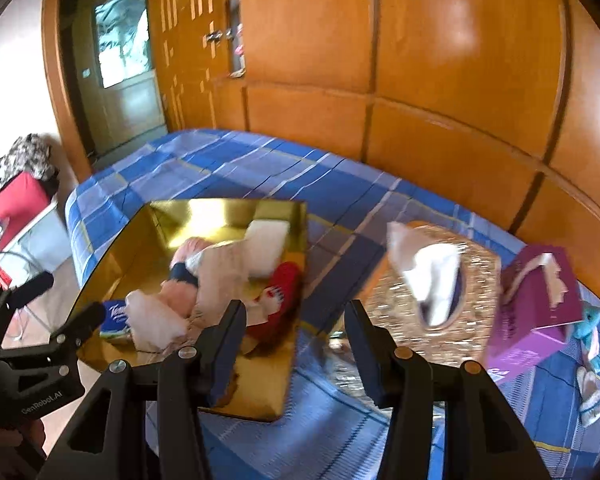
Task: Organize soft objects
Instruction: 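Move both grippers back toward the blue plush toy and white glove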
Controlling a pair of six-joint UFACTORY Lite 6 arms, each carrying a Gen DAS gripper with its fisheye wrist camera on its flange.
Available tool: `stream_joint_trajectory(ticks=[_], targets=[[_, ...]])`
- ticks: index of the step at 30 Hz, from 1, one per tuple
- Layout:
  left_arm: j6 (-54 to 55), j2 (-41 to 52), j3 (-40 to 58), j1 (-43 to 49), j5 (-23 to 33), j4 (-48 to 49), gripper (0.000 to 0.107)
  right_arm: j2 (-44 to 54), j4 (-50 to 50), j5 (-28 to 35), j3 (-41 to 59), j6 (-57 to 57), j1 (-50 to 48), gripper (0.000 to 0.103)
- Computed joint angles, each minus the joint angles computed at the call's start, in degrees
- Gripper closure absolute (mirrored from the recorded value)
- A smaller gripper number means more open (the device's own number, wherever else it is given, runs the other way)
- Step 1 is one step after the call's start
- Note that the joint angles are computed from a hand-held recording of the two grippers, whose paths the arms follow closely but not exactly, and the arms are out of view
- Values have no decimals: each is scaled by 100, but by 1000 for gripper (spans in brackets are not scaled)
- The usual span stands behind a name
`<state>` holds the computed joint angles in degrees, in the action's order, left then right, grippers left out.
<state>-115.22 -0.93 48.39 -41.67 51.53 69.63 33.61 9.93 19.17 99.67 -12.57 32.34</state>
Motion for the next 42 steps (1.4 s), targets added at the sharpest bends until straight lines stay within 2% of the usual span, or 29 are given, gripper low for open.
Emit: stream_joint_trajectory(ticks=[4,6,7,15,21,22,24,27,29,31,35,39,42], targets=[[32,150,105,-70,-34,-27,17,-397,549,-326,-462,-503,-325,50],[43,217,155,-97,-29,-43,17,-601,1090,-477,-687,-978,-535,33],[52,251,183,-118,-21,-57,17,-716,1524,-536,-807,-1375,-667,31],[151,427,403,-316,35,-63,17,-1439,3673,-962,-1501,-3281,-1867,27],[322,559,584,-369,-26,-89,17,-1722,4629,-1451,-1847,-4252,-2878,27],[332,579,620,-380,-32,-87,17,-1710,4416,-1400,-1796,-3972,-3094,27],[350,592,650,-376,-53,-76,17,-1661,4709,-1011,-1591,-3973,-3734,27],[392,651,756,-370,-130,-76,17,-1639,6269,-380,-1389,-4867,-4848,27],[454,717,888,-389,-161,-71,17,-1544,6936,273,-1199,-5005,-5624,27],[560,811,1068,-425,-168,-70,17,-1295,6845,748,-830,-4444,-6315,27],[823,1072,1541,-516,-179,-111,17,-746,5937,861,-156,-3317,-6864,26],[1131,1340,1997,-637,-159,-185,17,-108,4348,1171,432,-1954,-6906,26],[1390,1531,2328,-744,-140,-269,16,590,3684,1754,1012,-1343,-6852,26]])
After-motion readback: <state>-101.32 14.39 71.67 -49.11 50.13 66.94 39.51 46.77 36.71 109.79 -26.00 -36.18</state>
